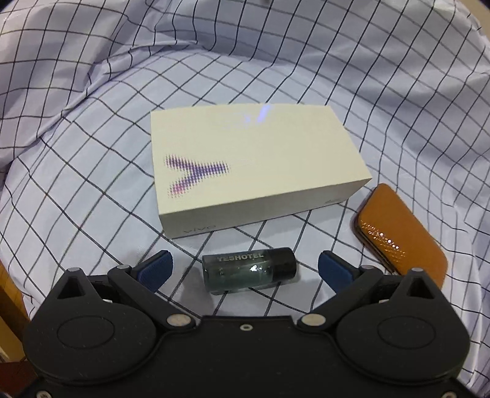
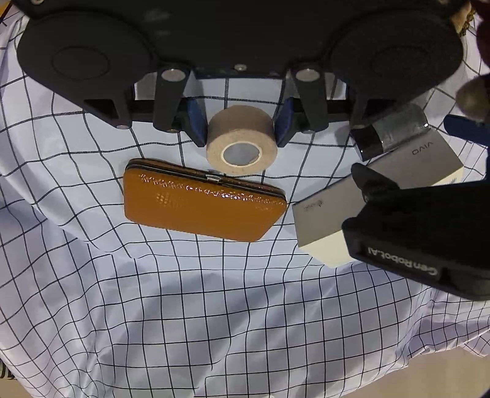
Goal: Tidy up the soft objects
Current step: 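Grasp the dark glass bottle with the left tool while the right tool reaches for the beige tape roll, then grasp the beige tape roll with the right tool while the left tool holds the bottle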
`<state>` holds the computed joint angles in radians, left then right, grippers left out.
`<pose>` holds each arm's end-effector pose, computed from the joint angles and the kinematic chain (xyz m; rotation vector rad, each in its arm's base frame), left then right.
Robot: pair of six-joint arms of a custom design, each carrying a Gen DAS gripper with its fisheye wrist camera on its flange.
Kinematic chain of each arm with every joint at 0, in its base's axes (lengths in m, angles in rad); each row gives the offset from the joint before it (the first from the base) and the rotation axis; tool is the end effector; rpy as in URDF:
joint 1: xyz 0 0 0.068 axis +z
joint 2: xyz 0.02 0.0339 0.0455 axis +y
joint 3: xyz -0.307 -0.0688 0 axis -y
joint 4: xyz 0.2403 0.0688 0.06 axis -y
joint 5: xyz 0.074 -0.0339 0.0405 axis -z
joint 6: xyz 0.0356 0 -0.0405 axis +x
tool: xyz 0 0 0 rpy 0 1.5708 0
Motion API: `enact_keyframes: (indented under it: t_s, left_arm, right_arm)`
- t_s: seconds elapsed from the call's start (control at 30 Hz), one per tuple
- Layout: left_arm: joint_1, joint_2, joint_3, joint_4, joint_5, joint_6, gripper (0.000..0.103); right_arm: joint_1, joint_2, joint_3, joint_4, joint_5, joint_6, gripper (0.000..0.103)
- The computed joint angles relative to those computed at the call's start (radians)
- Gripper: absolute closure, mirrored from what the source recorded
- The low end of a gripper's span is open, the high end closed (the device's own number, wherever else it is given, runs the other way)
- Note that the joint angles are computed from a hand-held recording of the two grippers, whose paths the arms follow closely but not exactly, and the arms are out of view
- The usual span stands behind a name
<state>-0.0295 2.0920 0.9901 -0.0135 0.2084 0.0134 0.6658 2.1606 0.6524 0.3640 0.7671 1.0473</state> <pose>0.3825 -0.0187 0.0947 0.1222 2.6725 -0.2847 0.2566 0.1701 0.0419 0.6300 2.2081 -0.2303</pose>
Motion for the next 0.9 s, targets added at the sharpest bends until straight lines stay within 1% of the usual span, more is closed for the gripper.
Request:
enact_keyframes:
  t_s: [0.17,0.33,0.57,0.6,0.63,0.67,0.7,0.77,0.9]
  left_arm:
    - [-0.019,0.007,-0.006,0.024,-0.036,-0.014,0.005]
    - [-0.038,0.025,-0.001,0.027,-0.069,-0.013,0.005]
    - [-0.047,0.033,-0.004,0.045,-0.084,-0.01,0.006]
    - [-0.047,0.037,0.0,0.045,-0.088,-0.009,0.01]
    - [-0.047,0.041,0.004,0.044,-0.09,-0.006,0.019]
    - [-0.046,0.047,0.011,0.036,-0.089,-0.002,0.025]
    - [-0.043,0.053,0.021,0.019,-0.078,0.007,0.033]
    - [-0.045,0.049,0.011,0.027,-0.078,0.027,0.036]
    - [-0.032,0.031,-0.008,0.024,-0.043,0.073,0.036]
  right_arm:
    - [0.002,0.004,-0.028,0.061,0.001,-0.002,0.055]
    - [0.008,0.008,-0.03,0.069,0.009,-0.003,0.055]
    - [0.009,0.01,-0.041,0.093,0.008,-0.004,0.055]
    - [0.009,0.011,-0.04,0.092,0.008,-0.004,0.055]
    - [0.009,0.011,-0.04,0.092,0.008,-0.004,0.055]
    - [0.009,0.011,-0.04,0.091,0.009,-0.005,0.055]
    - [0.009,0.011,-0.038,0.088,0.009,-0.005,0.055]
    - [0.01,0.011,-0.034,0.08,0.01,-0.003,0.055]
    - [0.01,0.012,-0.029,0.076,0.006,-0.012,0.052]
